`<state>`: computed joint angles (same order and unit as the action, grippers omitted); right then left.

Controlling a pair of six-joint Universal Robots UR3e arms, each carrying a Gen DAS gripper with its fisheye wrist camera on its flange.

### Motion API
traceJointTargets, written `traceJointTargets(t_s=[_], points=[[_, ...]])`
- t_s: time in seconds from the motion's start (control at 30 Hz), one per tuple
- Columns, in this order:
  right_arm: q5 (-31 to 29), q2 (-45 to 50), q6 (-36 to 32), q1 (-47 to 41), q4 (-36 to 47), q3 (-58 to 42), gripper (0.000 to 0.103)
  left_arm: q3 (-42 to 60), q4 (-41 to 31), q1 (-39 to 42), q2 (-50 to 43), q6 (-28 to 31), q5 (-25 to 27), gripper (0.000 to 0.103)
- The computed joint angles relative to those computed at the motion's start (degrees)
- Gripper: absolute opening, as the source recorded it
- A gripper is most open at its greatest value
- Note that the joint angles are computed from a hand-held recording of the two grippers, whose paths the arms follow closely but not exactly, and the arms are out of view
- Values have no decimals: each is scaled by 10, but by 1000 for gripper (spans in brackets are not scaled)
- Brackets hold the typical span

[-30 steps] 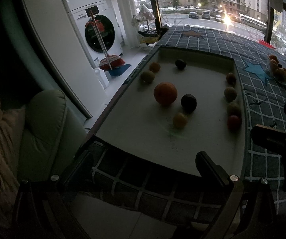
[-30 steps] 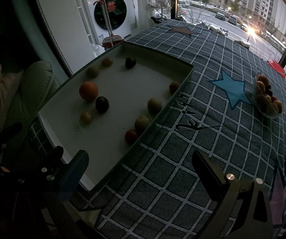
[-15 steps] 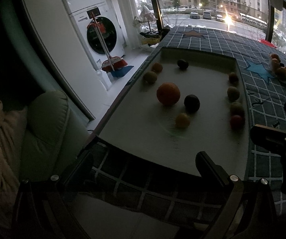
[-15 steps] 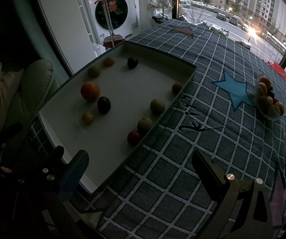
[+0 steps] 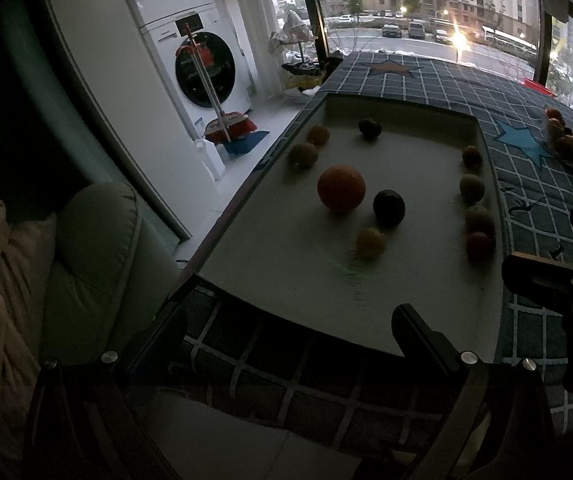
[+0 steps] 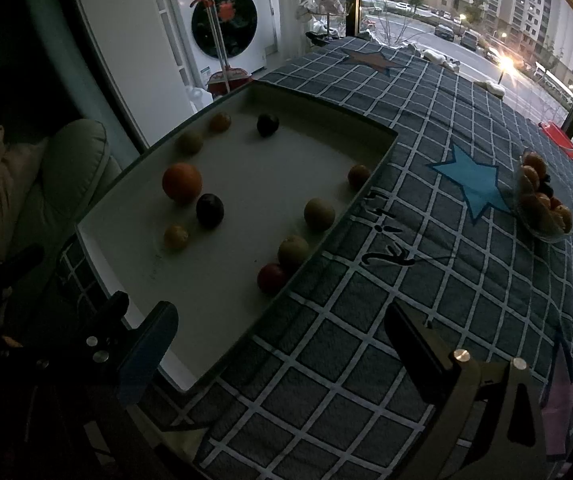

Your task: Organize fruits

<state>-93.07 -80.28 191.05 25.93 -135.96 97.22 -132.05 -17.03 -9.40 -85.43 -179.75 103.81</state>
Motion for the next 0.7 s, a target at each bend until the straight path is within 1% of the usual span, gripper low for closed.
traceJointTargets(t_s=[0.47, 0.7], points=[[-7, 16, 0, 11, -2, -14, 103, -4, 5, 7, -1, 1, -9, 103], [-12, 16, -5, 18, -1, -19, 103, -30, 40, 19, 8, 10, -24, 103]])
